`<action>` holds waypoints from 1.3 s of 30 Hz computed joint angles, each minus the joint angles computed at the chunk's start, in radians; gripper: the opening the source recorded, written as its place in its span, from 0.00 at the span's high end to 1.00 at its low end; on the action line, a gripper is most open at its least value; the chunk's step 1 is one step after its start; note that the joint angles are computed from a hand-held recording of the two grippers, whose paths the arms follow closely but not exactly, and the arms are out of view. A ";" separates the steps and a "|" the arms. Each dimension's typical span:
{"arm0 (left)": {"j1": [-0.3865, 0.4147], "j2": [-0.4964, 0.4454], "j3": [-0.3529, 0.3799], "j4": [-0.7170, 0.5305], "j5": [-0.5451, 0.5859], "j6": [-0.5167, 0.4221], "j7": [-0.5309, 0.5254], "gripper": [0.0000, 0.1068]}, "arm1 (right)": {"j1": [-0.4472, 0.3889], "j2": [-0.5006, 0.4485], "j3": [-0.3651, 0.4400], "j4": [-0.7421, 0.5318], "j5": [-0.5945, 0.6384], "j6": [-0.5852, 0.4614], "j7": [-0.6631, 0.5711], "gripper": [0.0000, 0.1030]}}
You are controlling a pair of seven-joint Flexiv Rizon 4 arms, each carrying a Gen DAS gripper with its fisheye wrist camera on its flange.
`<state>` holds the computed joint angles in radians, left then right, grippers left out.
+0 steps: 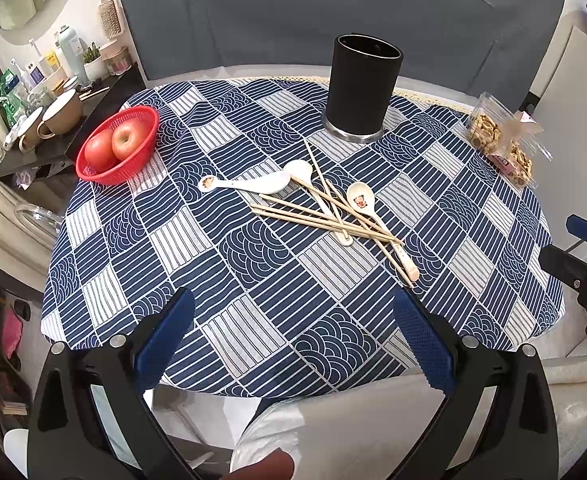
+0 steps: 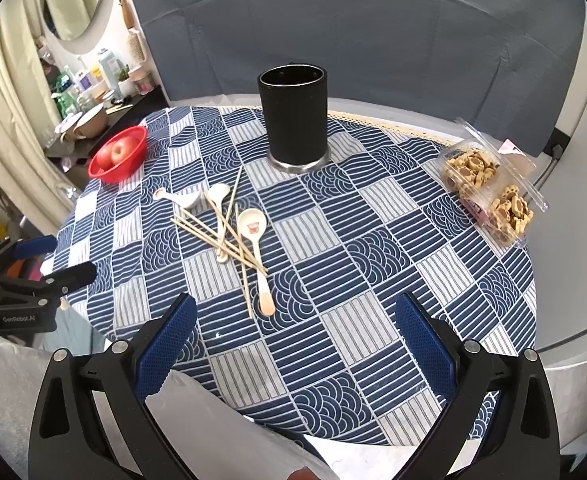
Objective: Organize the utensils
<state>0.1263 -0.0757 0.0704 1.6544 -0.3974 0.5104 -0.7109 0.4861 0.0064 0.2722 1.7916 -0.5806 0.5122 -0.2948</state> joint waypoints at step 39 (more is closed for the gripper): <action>0.033 -0.190 -0.027 -0.243 0.079 -0.190 -0.100 0.09 | -0.004 -0.103 -0.047 -0.120 0.053 -0.065 -0.160 0.08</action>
<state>0.1595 -0.2654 0.0430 1.4119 -0.3182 0.3200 -0.8112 0.4822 -0.0962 0.2249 1.6712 -0.5280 0.4468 -0.4546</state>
